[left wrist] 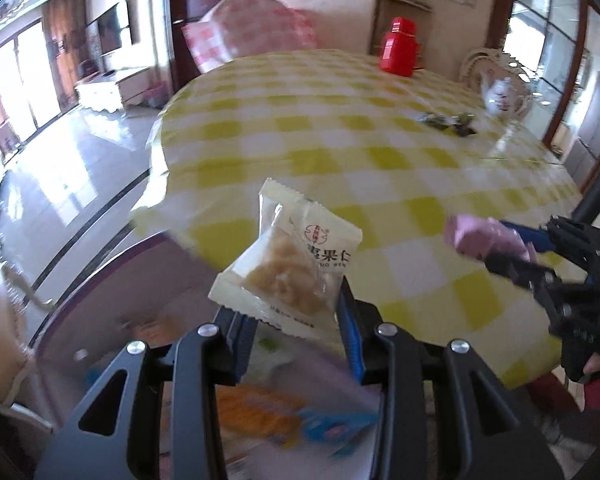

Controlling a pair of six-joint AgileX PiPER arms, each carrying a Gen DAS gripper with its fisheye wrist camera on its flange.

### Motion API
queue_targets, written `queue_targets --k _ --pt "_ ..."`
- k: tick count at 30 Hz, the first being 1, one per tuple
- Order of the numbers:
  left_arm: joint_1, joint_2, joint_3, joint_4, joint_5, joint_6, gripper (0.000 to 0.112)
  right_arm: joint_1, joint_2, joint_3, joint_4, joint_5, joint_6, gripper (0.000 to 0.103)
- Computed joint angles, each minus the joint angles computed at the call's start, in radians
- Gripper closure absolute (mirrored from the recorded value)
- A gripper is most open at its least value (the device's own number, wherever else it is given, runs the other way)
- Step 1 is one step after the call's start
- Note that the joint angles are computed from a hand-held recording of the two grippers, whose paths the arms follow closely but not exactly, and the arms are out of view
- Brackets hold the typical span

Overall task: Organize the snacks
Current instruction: 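Carry the pastry bag and pink wrapper with both grippers over the box, then open both grippers to drop the pastry bag and pink wrapper into the box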

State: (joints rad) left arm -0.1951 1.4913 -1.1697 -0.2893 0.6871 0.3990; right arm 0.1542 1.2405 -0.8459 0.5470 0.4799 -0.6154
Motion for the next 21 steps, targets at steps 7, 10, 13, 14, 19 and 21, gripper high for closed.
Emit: queue_targets --k 7,10,13,14,19,21 --pt "0.166 -0.012 0.003 0.012 0.056 0.070 0.073 0.311 0.113 -0.080 -0.303 -0.033 0.318 0.066" --pt "0.202 -0.004 0.001 0.037 0.051 0.061 0.073 0.366 0.139 -0.097 -0.309 -0.037 0.328 0.066" --pt "0.247 0.003 -0.004 -0.014 0.042 0.086 0.069 0.397 0.164 -0.114 -0.299 -0.044 0.320 0.066" --pt "0.260 0.006 -0.008 -0.034 0.042 0.095 0.066 0.402 0.172 -0.119 -0.264 -0.038 0.292 0.065" --pt "0.287 -0.024 0.005 -0.062 -0.008 0.088 0.028 0.391 0.161 -0.100 -0.057 -0.031 0.112 0.048" --pt "0.291 -0.032 0.004 -0.070 -0.004 0.091 0.028 0.381 0.142 -0.085 -0.045 -0.042 0.103 0.045"
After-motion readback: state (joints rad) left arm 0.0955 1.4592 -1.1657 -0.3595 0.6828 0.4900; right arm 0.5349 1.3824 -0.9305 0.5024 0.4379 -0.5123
